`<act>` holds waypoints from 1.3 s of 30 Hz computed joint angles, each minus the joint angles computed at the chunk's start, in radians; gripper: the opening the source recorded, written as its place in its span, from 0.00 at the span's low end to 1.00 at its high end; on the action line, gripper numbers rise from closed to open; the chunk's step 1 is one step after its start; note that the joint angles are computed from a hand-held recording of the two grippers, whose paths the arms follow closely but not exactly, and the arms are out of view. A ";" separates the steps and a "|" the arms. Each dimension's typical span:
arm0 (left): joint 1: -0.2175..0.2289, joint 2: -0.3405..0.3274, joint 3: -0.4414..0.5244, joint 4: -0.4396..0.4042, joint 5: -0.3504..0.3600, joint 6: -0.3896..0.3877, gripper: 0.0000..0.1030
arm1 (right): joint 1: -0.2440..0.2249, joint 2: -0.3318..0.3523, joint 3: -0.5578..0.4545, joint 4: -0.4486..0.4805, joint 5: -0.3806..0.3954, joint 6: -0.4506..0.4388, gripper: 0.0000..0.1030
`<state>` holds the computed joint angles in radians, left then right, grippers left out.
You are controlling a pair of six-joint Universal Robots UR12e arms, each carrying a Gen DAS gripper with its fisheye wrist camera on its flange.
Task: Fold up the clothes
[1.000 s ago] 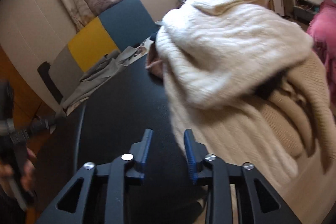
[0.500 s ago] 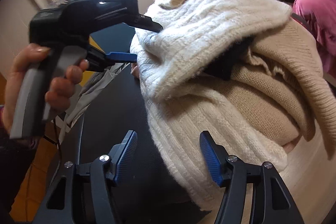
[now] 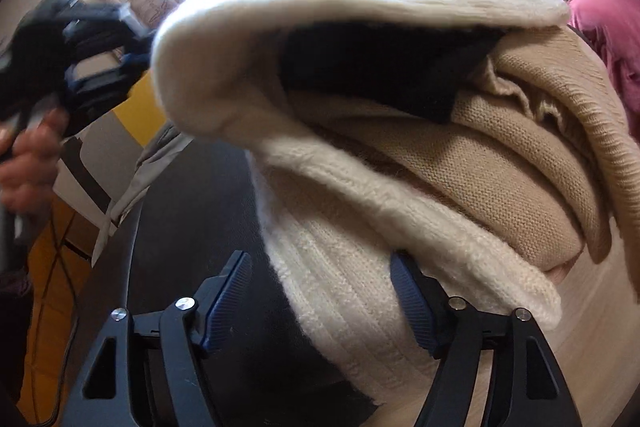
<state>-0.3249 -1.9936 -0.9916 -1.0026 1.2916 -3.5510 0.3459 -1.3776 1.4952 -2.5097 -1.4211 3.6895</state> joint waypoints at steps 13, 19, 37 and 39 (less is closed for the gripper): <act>0.035 0.247 -0.386 -0.082 0.070 0.131 0.05 | -0.067 -0.020 0.089 -0.421 0.032 0.399 0.81; 0.036 0.292 -0.450 -0.099 0.117 0.135 0.08 | -0.116 -0.029 0.128 -0.496 -0.106 0.585 0.71; 0.049 0.344 -0.489 -0.046 0.087 0.103 0.11 | -0.129 0.041 -0.055 -0.385 0.174 0.234 0.08; 0.053 0.360 -0.503 -0.015 0.088 0.078 0.11 | -0.079 0.079 -0.135 -0.284 0.256 0.075 0.05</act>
<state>-0.2720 -1.6338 -1.4943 -1.0178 1.3796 -3.4734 0.2664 -1.2989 1.3605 -2.7940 -1.1651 3.7648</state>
